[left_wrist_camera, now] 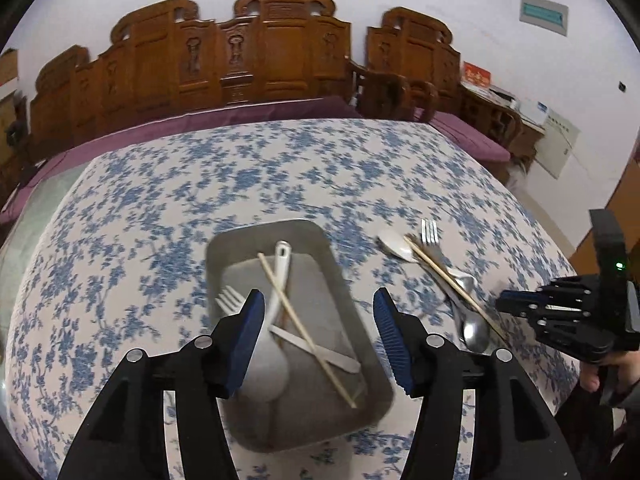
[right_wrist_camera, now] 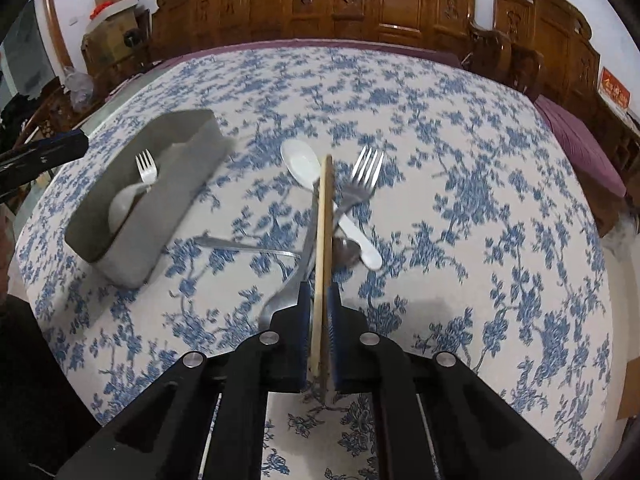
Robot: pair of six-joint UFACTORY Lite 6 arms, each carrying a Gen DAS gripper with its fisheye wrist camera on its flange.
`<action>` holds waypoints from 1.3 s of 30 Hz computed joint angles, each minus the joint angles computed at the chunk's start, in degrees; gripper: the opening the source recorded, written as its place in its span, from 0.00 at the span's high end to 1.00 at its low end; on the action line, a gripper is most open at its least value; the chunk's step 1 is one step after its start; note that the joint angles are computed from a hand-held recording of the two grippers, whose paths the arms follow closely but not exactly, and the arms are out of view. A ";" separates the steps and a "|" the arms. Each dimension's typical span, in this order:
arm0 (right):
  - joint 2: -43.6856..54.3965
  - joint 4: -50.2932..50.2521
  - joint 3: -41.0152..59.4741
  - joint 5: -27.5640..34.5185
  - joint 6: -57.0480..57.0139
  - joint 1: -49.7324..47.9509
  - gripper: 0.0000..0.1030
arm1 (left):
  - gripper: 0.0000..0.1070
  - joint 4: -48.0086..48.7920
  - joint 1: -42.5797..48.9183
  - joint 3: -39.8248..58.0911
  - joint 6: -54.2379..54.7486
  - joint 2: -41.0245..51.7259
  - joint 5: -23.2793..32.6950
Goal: Organize utensils
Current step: 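Grasp a dark wooden chopstick from the utensil pile with the right tool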
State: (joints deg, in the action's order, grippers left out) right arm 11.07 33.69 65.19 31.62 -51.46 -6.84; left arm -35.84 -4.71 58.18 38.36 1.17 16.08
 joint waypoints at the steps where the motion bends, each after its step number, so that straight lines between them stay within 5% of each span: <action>1: 0.44 -0.13 -0.08 -0.17 -0.07 0.05 0.91 | 0.49 0.68 -0.70 -0.28 -0.77 -0.09 -0.27; 10: 3.98 -1.76 0.81 -2.09 0.48 1.73 0.91 | 0.49 4.78 -6.72 -1.62 -7.36 -0.05 -1.27; 23: 6.86 -17.14 3.35 -5.41 13.21 6.72 0.95 | 0.49 12.64 -11.47 -2.89 -16.60 0.39 -2.72; 39: 6.78 -6.99 4.21 -1.93 4.32 2.88 0.99 | 0.49 16.37 -12.90 -2.48 -20.05 1.72 -3.12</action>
State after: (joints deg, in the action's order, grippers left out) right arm 17.85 26.70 69.41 29.69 -47.14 -3.96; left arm -19.47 -17.61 55.70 18.31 2.89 12.95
